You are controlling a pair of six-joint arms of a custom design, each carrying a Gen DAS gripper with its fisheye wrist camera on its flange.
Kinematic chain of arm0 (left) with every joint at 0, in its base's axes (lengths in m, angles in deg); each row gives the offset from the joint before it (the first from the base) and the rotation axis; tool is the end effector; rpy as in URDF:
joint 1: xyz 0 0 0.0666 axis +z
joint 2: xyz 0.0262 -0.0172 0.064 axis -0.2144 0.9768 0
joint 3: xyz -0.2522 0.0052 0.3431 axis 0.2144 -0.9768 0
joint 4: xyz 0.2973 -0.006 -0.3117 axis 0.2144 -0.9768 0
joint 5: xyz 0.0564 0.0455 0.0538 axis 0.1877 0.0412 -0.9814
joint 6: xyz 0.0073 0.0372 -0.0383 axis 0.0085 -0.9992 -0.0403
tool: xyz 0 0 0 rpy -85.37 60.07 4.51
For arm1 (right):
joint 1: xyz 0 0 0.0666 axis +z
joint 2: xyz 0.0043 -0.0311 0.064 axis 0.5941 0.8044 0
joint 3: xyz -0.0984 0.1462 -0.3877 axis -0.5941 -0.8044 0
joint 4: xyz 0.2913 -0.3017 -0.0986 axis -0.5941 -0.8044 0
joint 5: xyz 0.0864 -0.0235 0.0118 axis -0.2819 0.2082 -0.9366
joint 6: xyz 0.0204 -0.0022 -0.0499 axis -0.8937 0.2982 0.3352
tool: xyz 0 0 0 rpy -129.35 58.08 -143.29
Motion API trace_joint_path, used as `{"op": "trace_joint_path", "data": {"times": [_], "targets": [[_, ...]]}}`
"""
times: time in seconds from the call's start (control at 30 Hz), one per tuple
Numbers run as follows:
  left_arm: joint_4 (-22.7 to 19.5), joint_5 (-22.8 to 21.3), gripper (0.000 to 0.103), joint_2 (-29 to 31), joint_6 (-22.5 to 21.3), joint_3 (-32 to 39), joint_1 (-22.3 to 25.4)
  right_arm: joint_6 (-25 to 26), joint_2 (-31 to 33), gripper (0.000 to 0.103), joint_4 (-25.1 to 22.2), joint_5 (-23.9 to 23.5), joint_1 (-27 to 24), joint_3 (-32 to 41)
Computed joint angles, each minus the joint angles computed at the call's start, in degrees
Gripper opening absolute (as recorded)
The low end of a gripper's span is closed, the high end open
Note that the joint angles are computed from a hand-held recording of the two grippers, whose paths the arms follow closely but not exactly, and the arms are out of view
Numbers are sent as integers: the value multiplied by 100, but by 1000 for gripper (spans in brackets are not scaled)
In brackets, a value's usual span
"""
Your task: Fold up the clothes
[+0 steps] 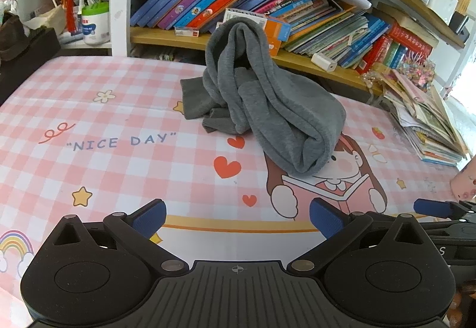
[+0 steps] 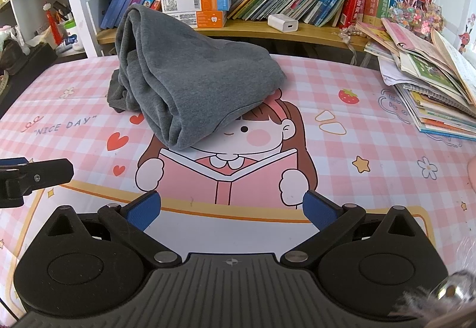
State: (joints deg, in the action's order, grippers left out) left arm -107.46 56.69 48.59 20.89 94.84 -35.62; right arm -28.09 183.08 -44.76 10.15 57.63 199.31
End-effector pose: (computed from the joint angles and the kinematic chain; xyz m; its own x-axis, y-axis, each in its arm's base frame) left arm 0.5660 -0.2296 0.4524 -0.6404 -0.3759 -0.6698 -0.3336 0.9216 -0.1982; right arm 0.6558 0.2580 0.4470 -0.6737 -0.3325 -0.6600 -0.4771 0.8777 0.0449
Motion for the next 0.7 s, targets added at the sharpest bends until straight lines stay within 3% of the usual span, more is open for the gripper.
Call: {"op": "trace_joint_path", "data": {"times": [0.43,0.7], "targets": [[246,49,103,-65,114,-89,-87,222,-21,103,67,-282,-56,-40],[-24,-111,103,82,153,165,-230,327,91,103,33,-562,-168,83]]}}
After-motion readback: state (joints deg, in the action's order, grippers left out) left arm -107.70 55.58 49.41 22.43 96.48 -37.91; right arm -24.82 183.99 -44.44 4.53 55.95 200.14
